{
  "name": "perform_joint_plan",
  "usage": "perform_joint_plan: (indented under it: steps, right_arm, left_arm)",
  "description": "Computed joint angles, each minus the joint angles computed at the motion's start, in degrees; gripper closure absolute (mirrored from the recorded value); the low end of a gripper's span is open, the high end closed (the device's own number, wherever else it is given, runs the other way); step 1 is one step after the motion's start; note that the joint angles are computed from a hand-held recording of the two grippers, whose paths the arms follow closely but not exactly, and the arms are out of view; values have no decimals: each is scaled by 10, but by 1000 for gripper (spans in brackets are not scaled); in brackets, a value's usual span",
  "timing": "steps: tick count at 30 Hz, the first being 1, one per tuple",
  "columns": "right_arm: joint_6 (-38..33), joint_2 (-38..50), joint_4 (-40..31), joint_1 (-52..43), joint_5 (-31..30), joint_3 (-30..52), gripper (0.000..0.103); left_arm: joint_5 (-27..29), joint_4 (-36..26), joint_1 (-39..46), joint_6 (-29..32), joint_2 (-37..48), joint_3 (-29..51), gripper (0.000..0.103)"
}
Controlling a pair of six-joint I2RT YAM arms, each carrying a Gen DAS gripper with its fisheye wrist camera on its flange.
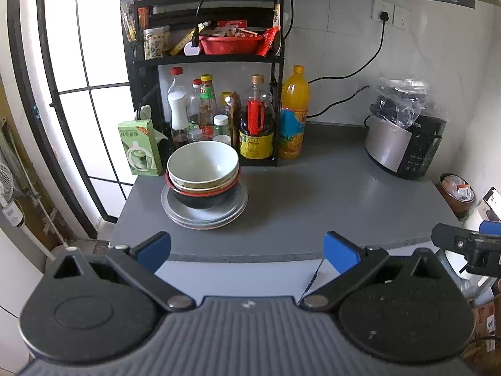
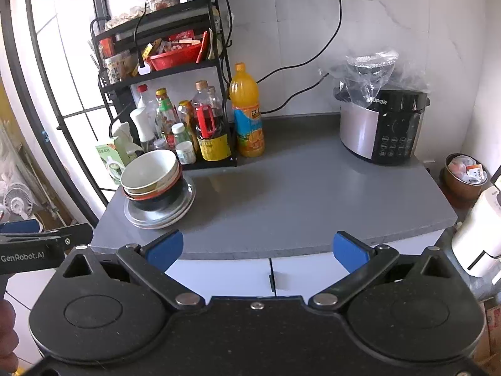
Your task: Organize plates and bowls
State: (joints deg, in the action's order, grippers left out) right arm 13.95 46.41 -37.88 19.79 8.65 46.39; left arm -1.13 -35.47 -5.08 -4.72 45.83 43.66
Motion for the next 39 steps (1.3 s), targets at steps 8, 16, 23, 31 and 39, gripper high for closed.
perform_joint_plan:
  steps: [8, 16, 23, 31, 39]
  right_arm:
    - [-1, 24, 16, -10, -15, 14, 0]
    - [-6, 31, 22, -12, -12, 17, 0]
    - [-3, 36, 28, -27, -29, 19, 0]
    - [-11, 42, 26, -29, -28, 22, 0]
    - [-6, 44, 23, -28, -25, 25, 0]
  left_arm:
    - [6, 11, 7, 9, 7, 1, 0]
    - [14, 26, 14, 3, 17, 1, 0]
    - [17, 27, 15, 8, 22, 4, 0]
    - [14, 28, 13, 5, 31, 7, 0]
    - [26, 27, 25, 7, 39, 14, 0]
